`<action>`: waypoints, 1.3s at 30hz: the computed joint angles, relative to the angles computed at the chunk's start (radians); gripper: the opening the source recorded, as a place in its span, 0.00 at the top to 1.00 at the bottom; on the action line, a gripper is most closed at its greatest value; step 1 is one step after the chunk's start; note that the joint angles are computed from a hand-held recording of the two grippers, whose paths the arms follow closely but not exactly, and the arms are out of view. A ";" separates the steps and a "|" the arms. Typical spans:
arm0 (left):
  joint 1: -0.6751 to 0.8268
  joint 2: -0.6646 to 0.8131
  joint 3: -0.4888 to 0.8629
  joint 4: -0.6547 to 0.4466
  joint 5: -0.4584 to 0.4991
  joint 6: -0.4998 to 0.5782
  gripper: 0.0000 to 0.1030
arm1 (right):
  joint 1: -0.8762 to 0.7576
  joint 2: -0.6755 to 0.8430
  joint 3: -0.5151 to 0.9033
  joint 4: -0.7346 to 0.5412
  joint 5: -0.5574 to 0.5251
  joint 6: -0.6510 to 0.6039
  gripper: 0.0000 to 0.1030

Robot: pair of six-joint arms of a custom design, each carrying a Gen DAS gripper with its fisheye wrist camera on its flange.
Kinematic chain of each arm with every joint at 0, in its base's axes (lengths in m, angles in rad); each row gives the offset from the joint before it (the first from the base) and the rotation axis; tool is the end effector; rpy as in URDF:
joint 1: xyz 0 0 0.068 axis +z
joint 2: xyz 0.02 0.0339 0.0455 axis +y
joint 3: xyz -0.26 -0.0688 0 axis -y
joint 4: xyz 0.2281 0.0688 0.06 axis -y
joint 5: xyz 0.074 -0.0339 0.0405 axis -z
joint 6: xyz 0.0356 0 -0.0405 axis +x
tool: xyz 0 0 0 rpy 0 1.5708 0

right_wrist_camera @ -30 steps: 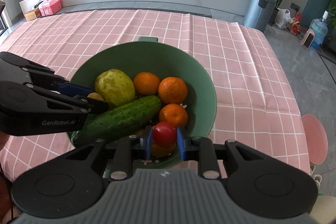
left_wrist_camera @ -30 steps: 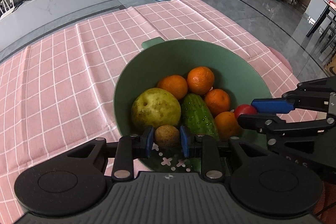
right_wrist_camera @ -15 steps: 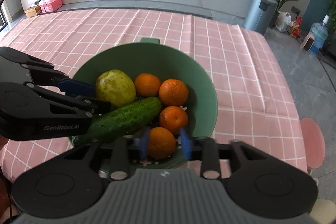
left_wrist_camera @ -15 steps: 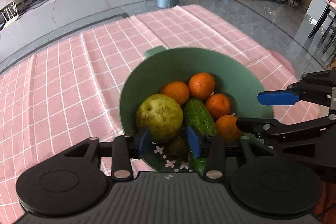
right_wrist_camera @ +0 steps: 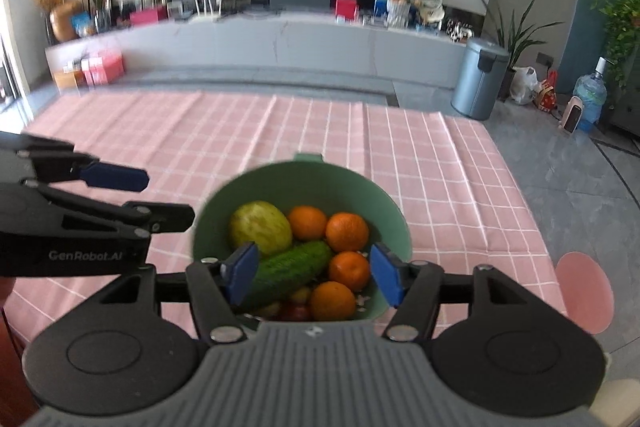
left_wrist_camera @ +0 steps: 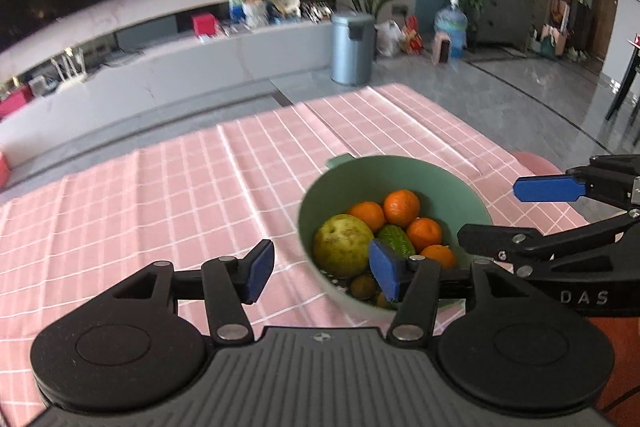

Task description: Organize fruits

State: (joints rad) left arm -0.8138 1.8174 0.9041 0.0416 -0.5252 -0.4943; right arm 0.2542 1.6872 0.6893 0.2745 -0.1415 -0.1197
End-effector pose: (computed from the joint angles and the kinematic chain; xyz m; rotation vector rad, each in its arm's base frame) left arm 0.2450 -0.2333 0.1415 0.1424 2.2903 -0.0193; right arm 0.2950 0.0818 0.1403 -0.4987 2.2415 0.2318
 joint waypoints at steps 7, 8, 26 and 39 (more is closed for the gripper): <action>-0.105 -0.076 -0.120 0.006 -0.148 -0.122 0.35 | 0.070 -0.124 -0.243 0.250 0.050 0.081 0.36; -0.120 -0.078 -0.132 0.005 -0.166 -0.137 0.35 | 0.087 -0.133 -0.280 0.298 0.074 0.086 0.35; -0.304 -0.008 -0.245 0.026 -0.439 -0.398 0.22 | 0.197 0.064 -0.547 0.801 0.180 0.150 0.24; -0.295 0.096 -0.183 -0.075 -0.403 -0.467 0.20 | 0.227 0.209 -0.538 0.924 0.226 0.188 0.14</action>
State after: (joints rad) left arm -1.1084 1.9134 0.7211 -0.0338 -0.9278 -0.9613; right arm 0.4813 1.8958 0.1514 1.1987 0.0846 0.0679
